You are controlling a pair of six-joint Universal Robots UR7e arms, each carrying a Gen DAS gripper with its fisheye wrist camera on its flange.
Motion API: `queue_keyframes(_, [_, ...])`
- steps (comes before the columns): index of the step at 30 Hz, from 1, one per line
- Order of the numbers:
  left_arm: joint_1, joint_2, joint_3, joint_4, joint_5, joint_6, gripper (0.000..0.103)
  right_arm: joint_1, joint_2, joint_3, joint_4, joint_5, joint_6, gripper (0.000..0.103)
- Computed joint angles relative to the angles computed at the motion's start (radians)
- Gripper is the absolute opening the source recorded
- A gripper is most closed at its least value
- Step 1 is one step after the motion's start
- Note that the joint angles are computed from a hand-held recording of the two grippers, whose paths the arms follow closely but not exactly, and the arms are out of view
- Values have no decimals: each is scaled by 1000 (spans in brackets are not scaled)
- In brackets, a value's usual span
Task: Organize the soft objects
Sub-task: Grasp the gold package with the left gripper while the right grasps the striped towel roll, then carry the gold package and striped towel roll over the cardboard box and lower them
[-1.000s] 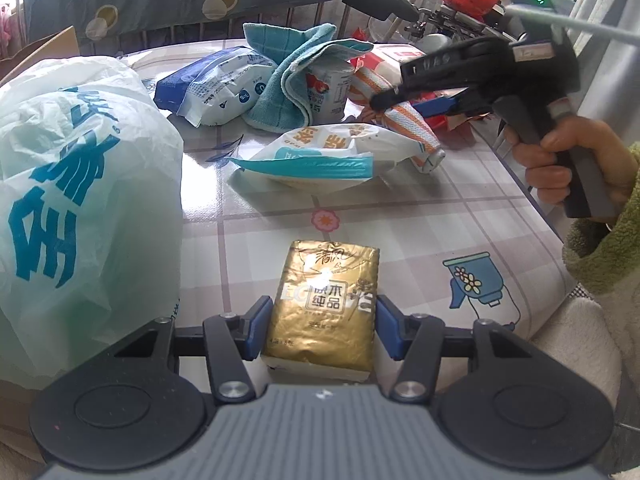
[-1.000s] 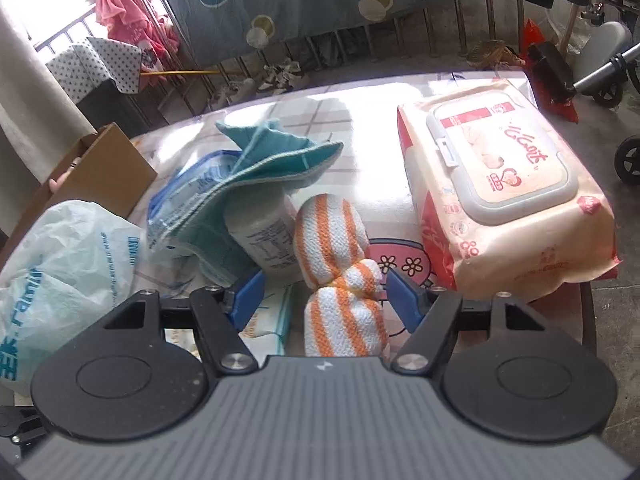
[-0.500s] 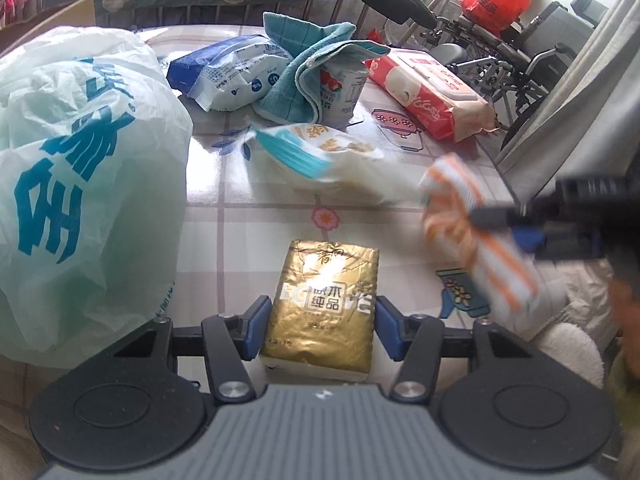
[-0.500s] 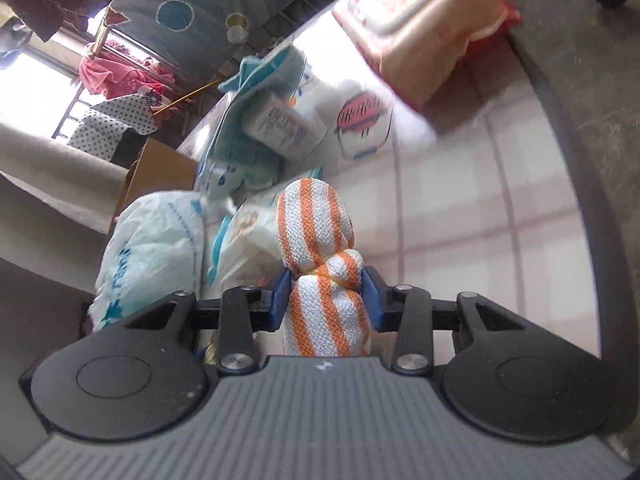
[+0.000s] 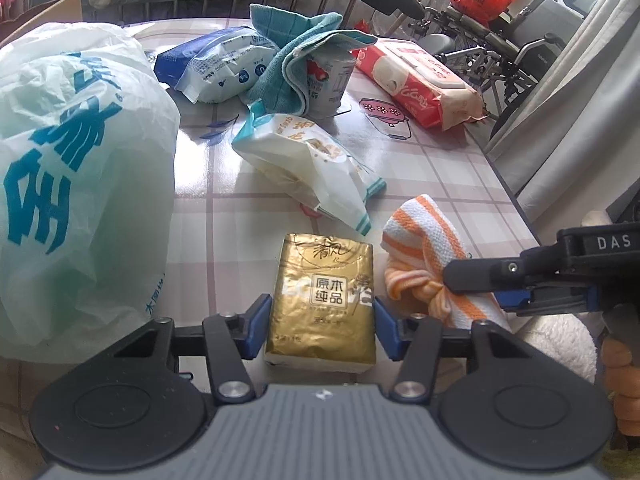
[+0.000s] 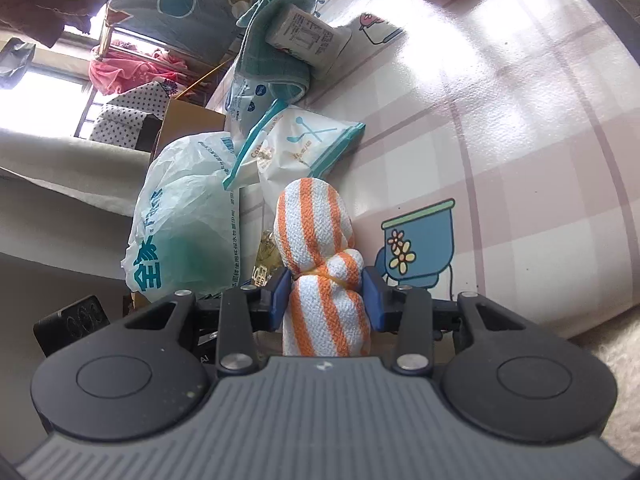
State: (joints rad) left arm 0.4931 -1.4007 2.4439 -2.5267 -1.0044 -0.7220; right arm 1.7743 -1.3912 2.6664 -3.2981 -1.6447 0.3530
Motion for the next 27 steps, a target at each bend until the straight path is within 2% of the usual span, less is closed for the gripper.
queue_keyframes(4, [10,4,-3,-28,-49,5,59,-42,-6,36,-35,48,6,38])
queue_keyframes(9, [-12,12,6,-23,-19,-3,57,-45,44,35,-93,67,13,38])
queue_keyframes(13, [-23,-4,18,-39,-26,-1,56,-58,46,48,-117,92,7,38])
queue_keyframes(21, [-94,-90,37,-11,0,-22,55,7,-17,64,-110,75,23,38])
queue_keyframes(27, [-182,-246,32,110,126,-53,55,125,-41,-5,-68,74,28,38])
